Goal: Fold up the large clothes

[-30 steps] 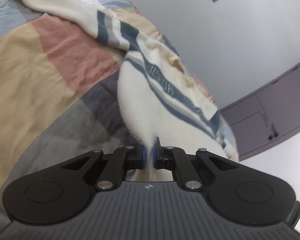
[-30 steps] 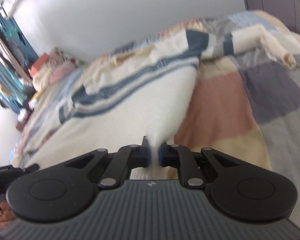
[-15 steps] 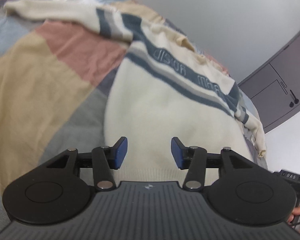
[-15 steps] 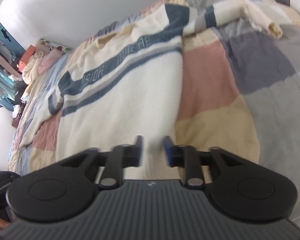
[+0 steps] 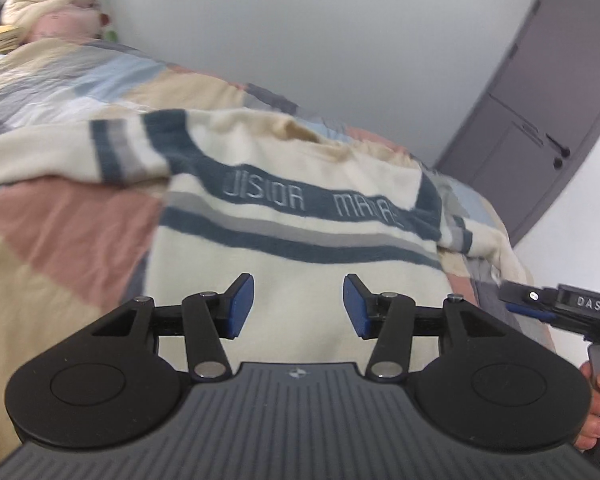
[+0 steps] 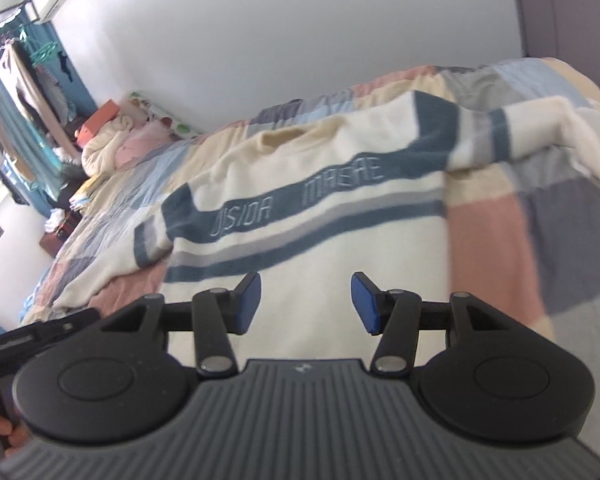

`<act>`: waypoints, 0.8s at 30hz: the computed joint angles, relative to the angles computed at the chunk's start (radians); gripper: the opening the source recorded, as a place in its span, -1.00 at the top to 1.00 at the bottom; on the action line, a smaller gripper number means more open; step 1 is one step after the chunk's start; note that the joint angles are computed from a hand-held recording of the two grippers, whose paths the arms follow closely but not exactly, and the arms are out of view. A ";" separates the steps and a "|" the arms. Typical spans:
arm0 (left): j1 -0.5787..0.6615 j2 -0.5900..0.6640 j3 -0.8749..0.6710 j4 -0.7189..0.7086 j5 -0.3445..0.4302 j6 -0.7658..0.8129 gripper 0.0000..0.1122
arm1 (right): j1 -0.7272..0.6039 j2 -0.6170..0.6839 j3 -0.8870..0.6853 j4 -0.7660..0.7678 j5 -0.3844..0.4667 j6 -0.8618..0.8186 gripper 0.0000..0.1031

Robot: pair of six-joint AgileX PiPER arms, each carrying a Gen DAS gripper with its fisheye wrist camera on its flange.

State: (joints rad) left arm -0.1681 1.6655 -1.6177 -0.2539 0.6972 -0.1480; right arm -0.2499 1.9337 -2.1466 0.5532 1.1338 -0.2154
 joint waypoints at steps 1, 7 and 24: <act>-0.019 0.017 -0.010 0.048 -0.025 -0.015 0.00 | 0.016 0.017 -0.015 -0.006 -0.002 0.001 -0.04; -0.021 0.143 -0.060 0.072 -0.104 0.010 -0.02 | 0.089 0.062 0.028 -0.045 -0.127 -0.008 -0.04; -0.010 0.427 -0.164 0.174 -0.141 0.002 -0.02 | 0.190 0.170 0.136 -0.198 -0.364 -0.080 0.01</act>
State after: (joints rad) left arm -0.1785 2.0924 -1.7815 -0.0796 0.5566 -0.1462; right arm -0.0600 2.1035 -2.0108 0.3557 0.7702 -0.2953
